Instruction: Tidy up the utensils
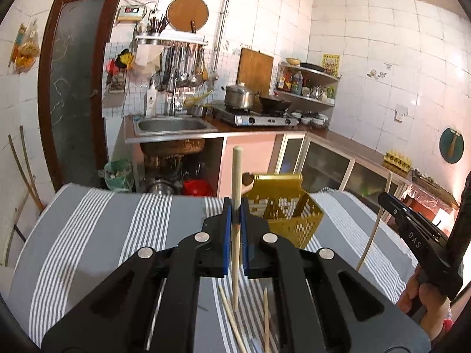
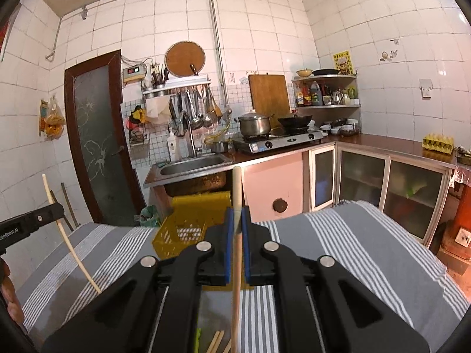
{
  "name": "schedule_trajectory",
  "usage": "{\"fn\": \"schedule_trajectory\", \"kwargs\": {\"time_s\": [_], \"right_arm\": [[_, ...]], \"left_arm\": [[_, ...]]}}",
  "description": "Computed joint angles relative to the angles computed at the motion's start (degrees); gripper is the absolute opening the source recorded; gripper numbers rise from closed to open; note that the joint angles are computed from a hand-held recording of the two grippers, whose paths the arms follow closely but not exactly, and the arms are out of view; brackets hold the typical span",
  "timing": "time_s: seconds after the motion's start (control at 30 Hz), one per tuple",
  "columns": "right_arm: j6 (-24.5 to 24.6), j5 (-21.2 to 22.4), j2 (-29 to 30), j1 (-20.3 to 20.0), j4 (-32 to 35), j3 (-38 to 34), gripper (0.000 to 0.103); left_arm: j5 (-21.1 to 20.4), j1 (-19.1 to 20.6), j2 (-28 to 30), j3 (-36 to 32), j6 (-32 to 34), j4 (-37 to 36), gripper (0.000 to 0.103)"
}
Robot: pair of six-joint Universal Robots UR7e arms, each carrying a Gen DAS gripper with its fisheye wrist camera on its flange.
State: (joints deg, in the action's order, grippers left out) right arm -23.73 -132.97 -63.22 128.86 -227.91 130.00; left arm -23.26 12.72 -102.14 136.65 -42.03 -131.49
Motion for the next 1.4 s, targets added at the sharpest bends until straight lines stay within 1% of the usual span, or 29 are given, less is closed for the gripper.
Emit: {"fn": "schedule_trajectory", "kwargs": {"time_s": [0.07,0.1,0.13,0.27,0.4,0.43,0.5,0.6,0.7,0.77,0.83,0.93,1.1,1.13,1.27,1.3,1.33,1.37,1.4], "right_arm": [[-1.4,0.1,-0.1,0.2,-0.2,-1.4,0.006],[-2.2,0.1,0.1,0.4,-0.4,-2.5,0.006],[-3.0,0.4,-0.1,0.5,-0.3,-3.5,0.006],[-3.8,1.9,-0.3,0.6,0.6,-7.2,0.006],[-6.6,3.4,1.4,0.6,-0.1,-11.9,0.006],[-7.4,3.9,2.0,0.5,-0.5,-13.2,0.006],[-8.4,4.5,3.3,0.2,-1.2,-15.3,0.006],[-8.9,6.1,5.3,-0.6,-2.5,-18.1,0.006],[-10.4,7.2,7.6,-1.5,-4.4,-20.6,0.006],[-11.1,7.8,9.2,-2.6,-5.0,-21.7,0.006],[-10.3,8.6,9.7,-3.9,-4.1,-21.6,0.006],[-9.6,8.7,11.1,-5.9,-2.4,-21.0,0.006],[-7.8,7.4,11.9,-8.2,1.8,-19.3,0.006],[-7.8,7.0,12.1,-8.6,2.3,-19.1,0.006],[-6.2,5.4,11.3,-9.6,7.9,-18.1,0.007],[-5.8,4.3,11.0,-9.4,9.0,-18.2,0.007],[-5.5,3.3,10.6,-9.1,9.3,-18.1,0.012],[-5.0,3.0,10.0,-9.0,9.1,-17.6,0.031],[-4.4,3.0,9.5,-8.7,8.5,-17.0,0.046]], "left_arm": [[0.1,1.0,2.2,-0.8,5.9,-7.3,0.004],[0.1,1.1,2.7,-1.0,7.4,-9.2,0.004],[-0.1,1.7,4.1,-1.7,11.0,-13.5,0.004],[-0.5,2.9,9.2,-4.0,21.8,-27.7,0.004],[-1.5,4.0,14.4,-6.9,31.1,-40.2,0.004],[-2.0,4.4,16.5,-8.0,35.0,-45.1,0.004],[-1.9,4.9,20.0,-9.7,40.7,-52.3,0.004],[-2.9,6.6,23.9,-12.3,45.5,-57.4,0.004],[-3.9,9.1,27.3,-13.9,46.8,-59.8,0.004],[-5.6,11.4,29.2,-14.4,45.9,-59.9,0.004],[-6.2,13.1,30.6,-14.2,45.4,-59.7,0.004],[-6.5,15.7,32.6,-13.7,44.8,-59.3,0.004],[-8.7,19.9,33.4,-12.9,39.7,-54.4,0.004],[-8.7,20.3,33.2,-12.9,39.2,-53.7,0.004],[-9.4,21.1,31.9,-12.8,36.4,-49.2,0.004],[-9.5,21.0,31.3,-12.8,35.8,-48.3,0.006],[-9.6,20.6,30.4,-12.6,34.9,-46.6,0.011],[-9.3,20.1,29.6,-12.5,34.5,-45.7,0.017],[-8.4,19.2,28.7,-12.2,34.0,-45.1,0.035]]}}
